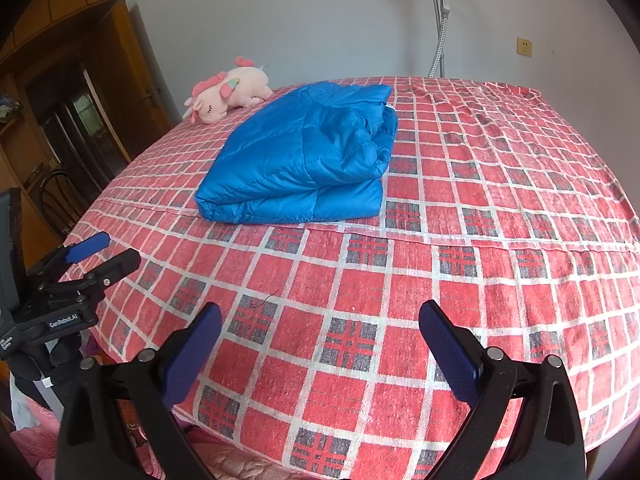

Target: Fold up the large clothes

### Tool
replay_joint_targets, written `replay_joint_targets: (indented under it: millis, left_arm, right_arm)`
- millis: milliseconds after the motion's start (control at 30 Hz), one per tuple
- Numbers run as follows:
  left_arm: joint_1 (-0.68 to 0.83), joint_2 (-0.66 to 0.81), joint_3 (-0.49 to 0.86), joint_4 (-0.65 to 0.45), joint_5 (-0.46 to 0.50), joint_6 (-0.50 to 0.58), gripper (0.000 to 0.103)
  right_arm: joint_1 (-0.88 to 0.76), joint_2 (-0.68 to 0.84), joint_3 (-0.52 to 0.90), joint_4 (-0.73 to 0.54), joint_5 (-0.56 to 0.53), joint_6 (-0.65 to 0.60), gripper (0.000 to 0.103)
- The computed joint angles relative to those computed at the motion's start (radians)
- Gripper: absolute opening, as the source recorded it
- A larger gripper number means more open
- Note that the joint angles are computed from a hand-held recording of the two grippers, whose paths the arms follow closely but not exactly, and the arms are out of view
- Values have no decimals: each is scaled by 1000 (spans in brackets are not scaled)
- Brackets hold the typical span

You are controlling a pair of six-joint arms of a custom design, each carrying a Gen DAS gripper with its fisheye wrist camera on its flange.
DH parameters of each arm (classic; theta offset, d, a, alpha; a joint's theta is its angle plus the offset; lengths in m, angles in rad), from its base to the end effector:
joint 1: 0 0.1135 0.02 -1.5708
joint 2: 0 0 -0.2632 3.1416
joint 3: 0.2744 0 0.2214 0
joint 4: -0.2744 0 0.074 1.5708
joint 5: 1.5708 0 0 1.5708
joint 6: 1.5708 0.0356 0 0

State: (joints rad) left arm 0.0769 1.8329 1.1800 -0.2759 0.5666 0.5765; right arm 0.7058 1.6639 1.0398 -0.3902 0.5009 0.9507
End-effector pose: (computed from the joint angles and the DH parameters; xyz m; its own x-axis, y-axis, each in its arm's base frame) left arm 0.3566 0.0083 0.2026 -0.5301 0.4204 -0.7364 0.6496 0.7595 -0.0340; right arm 0.2455 0.1868 0.2104 -0.6815 0.3572 -0.6388 0.3075 0.9318 0.1929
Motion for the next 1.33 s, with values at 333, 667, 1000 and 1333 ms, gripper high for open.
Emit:
replay_joint_targets:
  millis: [333, 667, 1000, 1333]
  left_arm:
    - [-5, 5, 3, 1, -6, 1, 94]
    - [-8, 13, 6, 1, -19, 2, 94]
    - [-10, 14, 5, 4, -19, 8, 94]
    - [-9, 18, 12, -1, -17, 10, 94]
  right_arm:
    - [-2, 6, 0, 12, -3, -6, 99]
    - [-4, 2, -6, 14, -6, -6, 99]
    - [-14, -2, -21, 28, -15, -11, 99]
    - [-13, 3, -15, 28, -15, -7, 99]
